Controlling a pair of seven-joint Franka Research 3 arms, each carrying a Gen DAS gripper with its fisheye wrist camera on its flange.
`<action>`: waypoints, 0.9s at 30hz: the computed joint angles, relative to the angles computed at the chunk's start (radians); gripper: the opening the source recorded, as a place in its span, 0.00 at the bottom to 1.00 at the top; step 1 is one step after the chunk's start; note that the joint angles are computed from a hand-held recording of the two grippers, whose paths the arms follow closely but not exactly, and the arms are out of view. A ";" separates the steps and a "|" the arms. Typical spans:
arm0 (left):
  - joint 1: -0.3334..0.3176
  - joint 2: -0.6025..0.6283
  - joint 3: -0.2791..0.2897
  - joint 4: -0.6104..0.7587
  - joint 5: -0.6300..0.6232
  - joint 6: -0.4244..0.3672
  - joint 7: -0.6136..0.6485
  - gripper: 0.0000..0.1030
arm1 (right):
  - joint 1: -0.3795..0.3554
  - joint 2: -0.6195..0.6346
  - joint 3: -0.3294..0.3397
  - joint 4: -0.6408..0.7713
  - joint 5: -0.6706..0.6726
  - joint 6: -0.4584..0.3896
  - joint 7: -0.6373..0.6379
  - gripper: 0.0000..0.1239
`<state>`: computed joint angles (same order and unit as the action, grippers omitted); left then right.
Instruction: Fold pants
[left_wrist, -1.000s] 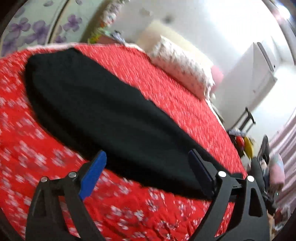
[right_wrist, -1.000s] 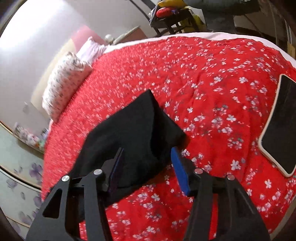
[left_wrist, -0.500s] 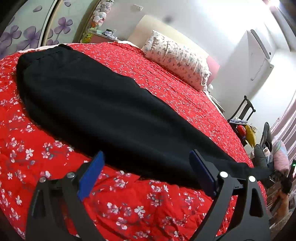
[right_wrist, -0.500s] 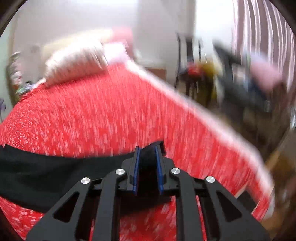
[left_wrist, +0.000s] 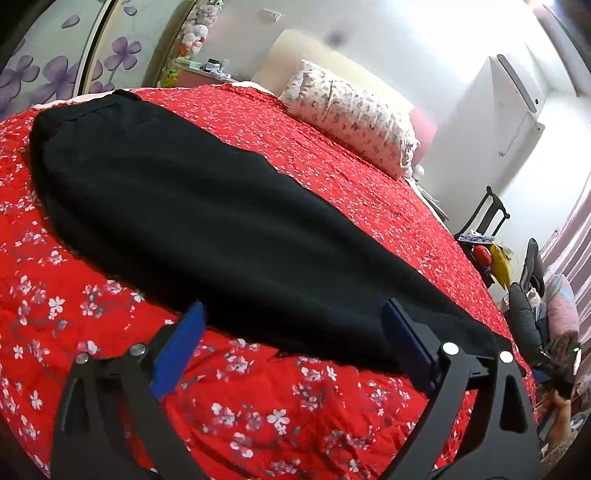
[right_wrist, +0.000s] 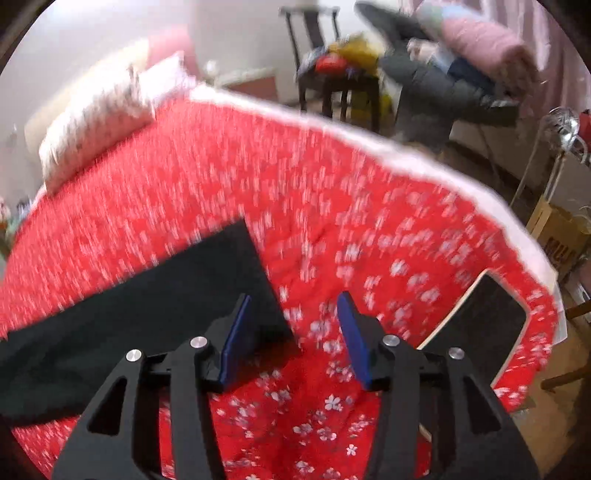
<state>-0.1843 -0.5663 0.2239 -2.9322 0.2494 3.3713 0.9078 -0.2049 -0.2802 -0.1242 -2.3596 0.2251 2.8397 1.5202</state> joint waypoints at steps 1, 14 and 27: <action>-0.001 0.000 0.002 0.000 0.001 0.000 0.000 0.93 | 0.085 -0.020 -0.067 0.003 0.131 -0.033 -0.101 0.41; -0.086 0.006 0.113 0.000 0.039 0.030 0.003 0.97 | 0.305 0.252 0.084 0.359 0.073 -0.271 -0.493 0.41; -0.127 0.009 0.200 -0.014 0.174 0.126 -0.037 0.98 | 0.332 0.429 0.139 0.521 0.059 -0.448 -0.715 0.29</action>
